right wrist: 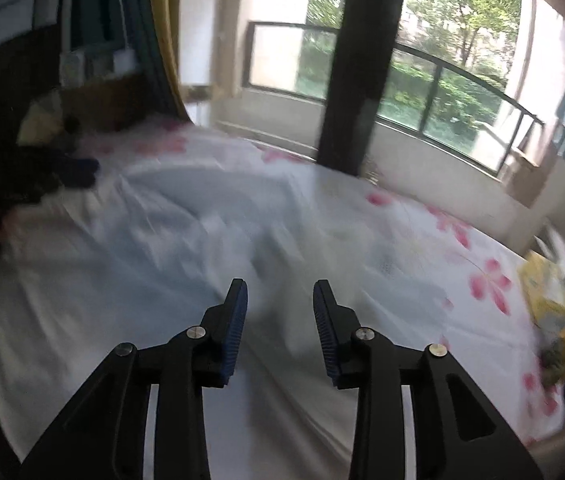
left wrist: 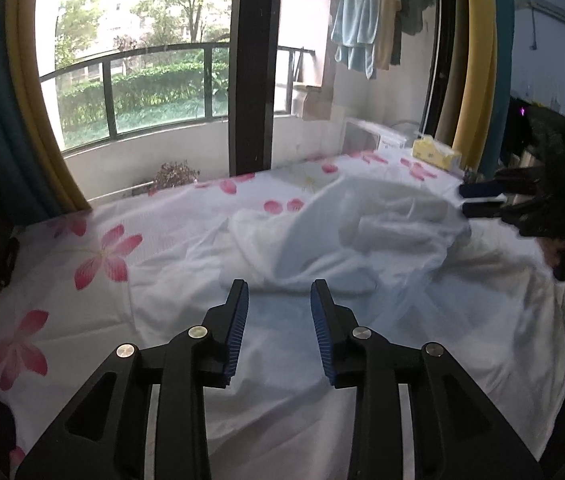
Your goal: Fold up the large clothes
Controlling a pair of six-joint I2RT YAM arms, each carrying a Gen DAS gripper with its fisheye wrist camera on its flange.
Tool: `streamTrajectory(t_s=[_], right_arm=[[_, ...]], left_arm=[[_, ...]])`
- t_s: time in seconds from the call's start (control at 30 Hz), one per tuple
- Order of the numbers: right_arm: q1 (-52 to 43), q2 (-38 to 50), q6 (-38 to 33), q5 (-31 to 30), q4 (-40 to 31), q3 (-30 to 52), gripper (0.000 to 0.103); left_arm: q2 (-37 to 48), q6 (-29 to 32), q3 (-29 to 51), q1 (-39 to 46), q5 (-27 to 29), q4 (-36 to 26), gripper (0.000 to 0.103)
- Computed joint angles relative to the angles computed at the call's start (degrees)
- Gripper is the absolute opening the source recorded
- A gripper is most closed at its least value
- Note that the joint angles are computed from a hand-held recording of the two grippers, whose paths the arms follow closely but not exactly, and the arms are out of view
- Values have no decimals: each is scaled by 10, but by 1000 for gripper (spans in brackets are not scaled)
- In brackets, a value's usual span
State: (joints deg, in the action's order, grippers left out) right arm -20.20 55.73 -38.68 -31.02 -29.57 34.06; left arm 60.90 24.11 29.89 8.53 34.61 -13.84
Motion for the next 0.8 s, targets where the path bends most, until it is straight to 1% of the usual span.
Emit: streamTrajectory(t_s=[0.03,0.13,0.2,0.27,0.33,0.37,0.4,0.43,0.57,0.8], right_arm=[[32,12,27,9,21,2,34],[112,57,79,40,77,-1,35],[155,110,106,49,106,7,35],[172,154,118,46,117,13,35],[179,170,121,45,121,3,34],[180,171,113,44,117,-3,24],[180,167,97,42,110,-12,5],[178,165,86,43,103,-15,3],[150,121,37,40,66,-51,2],[85,49,-47,45,-18,-80,2]], left_arm=[[4,-9,2,-10,-4,6,35],[17,-28,4,-41,-22,22,35],[24,-35,3,-62,-31,30,35],[34,-37,2,-82,-38,30,35],[43,-36,-1,-98,-46,31,35],[46,-35,-4,-103,-48,31,35],[51,-33,-6,-108,-51,31,35],[58,-32,-7,-114,-55,31,35],[85,-37,-7,-134,-76,32,35],[81,-50,-9,-164,-80,33,35]])
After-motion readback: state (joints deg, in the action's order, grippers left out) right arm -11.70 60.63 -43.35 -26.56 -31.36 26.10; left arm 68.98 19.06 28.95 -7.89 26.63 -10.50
